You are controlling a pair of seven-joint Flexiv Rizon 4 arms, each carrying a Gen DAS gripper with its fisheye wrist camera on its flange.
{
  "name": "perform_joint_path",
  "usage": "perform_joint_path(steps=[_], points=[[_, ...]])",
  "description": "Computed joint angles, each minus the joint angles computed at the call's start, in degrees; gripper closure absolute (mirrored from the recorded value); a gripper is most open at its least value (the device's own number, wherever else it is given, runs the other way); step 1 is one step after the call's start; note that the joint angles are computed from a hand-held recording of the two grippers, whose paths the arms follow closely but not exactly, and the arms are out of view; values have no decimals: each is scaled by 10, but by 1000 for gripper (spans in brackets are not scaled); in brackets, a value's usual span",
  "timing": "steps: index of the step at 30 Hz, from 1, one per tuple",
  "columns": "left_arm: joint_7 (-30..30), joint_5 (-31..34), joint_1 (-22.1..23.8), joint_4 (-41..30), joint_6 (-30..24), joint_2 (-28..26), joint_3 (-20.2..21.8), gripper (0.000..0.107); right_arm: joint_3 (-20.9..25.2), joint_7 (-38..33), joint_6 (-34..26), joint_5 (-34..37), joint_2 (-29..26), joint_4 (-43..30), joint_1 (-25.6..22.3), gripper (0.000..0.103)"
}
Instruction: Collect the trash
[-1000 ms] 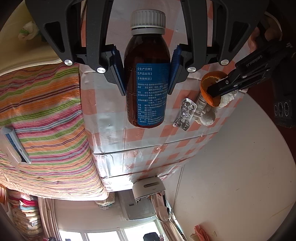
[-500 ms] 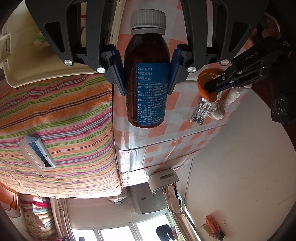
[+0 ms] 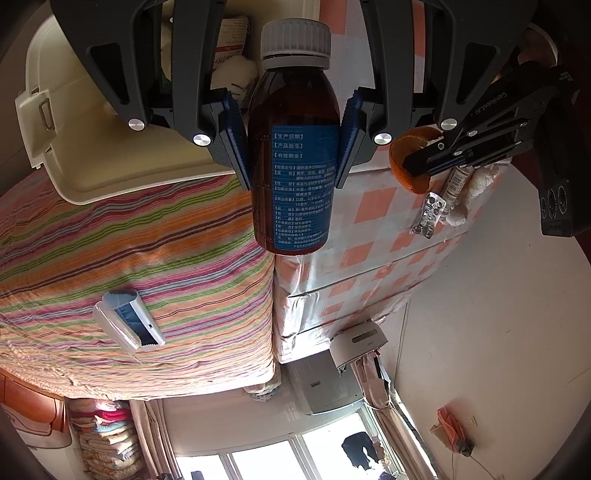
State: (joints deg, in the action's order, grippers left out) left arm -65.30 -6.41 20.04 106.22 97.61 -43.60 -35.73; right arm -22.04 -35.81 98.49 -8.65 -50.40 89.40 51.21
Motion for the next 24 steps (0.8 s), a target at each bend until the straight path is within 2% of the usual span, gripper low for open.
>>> perform_joint_path(steps=[12, 20, 24], points=[[5, 7, -16, -2, 1, -3, -10, 95, -85, 1, 28, 56, 4, 49, 64, 61], [8, 9, -30, -10, -4, -12, -22, 95, -157, 4, 36, 109, -3, 92, 123, 61], [13, 8, -36, -12, -9, -15, -28, 95, -170, 6, 44, 129, -2, 110, 135, 62]])
